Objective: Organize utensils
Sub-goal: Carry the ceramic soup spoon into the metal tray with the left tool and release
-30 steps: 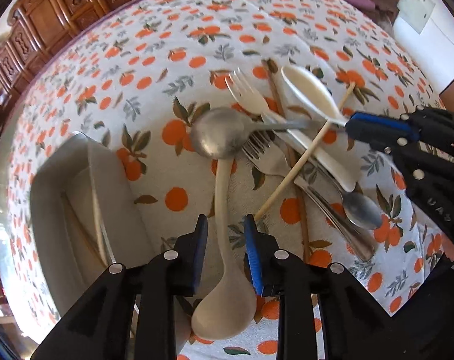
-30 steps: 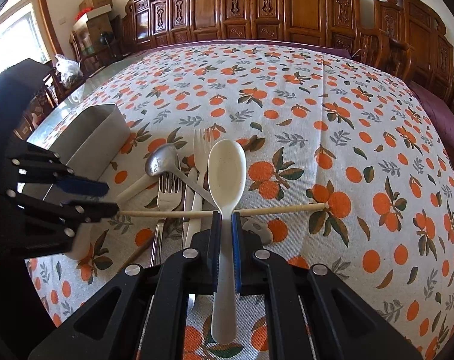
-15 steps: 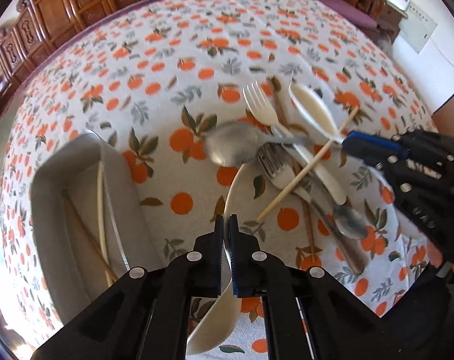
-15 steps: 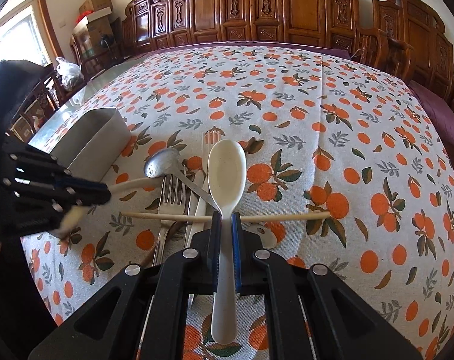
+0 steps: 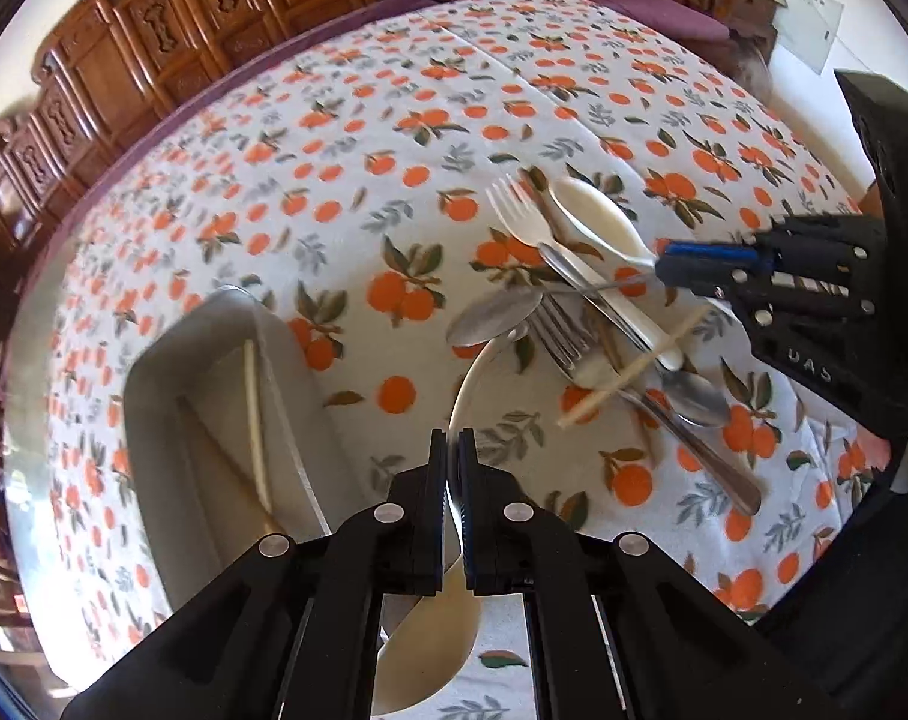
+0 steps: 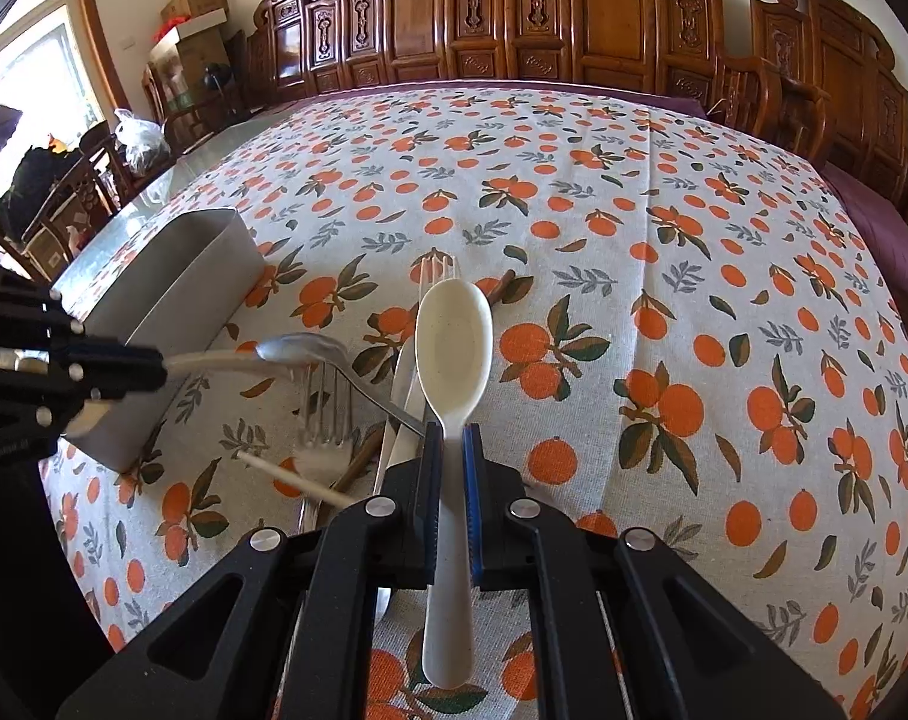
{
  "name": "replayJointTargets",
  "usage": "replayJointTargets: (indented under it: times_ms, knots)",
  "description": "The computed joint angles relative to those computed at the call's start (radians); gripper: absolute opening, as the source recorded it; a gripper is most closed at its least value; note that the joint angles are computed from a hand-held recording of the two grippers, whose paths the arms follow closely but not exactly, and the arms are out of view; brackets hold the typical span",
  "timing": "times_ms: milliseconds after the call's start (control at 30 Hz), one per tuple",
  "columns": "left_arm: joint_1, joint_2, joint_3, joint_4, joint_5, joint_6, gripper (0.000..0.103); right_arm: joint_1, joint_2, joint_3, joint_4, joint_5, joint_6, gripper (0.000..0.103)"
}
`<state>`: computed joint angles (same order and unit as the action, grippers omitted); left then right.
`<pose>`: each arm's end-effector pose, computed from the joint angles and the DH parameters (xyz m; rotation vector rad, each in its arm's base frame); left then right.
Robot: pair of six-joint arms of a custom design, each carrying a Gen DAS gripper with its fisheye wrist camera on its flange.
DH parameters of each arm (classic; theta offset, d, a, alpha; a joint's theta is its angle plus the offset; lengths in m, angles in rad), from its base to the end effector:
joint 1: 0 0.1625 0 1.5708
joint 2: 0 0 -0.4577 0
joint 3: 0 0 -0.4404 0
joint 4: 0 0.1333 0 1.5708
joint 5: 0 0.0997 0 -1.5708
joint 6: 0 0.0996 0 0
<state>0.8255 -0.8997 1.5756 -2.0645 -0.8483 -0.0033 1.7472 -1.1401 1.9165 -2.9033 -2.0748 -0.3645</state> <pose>-0.3370 -0.6588 0.1539 0.9485 2.2094 -0.1276 0.1955 -0.6112 0.2484 0.4943 -2.4756 0.6546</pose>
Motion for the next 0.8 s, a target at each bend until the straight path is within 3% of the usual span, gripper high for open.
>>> replayJointTargets:
  times_ms: [167,400,800]
  knots:
    - [-0.003,0.009,-0.020,-0.031,0.032,0.019,0.003,0.001,0.005,-0.001,0.001,-0.007,-0.002,0.009]
    - [0.003,-0.004,-0.043,-0.062,0.021,0.011,0.003,0.002,0.001,-0.002,-0.006,0.004,0.006,0.009]
    - [0.054,-0.086,-0.009,-0.138,0.004,-0.087,0.003,0.034,0.031,-0.022,-0.001,0.014,-0.013,0.009]
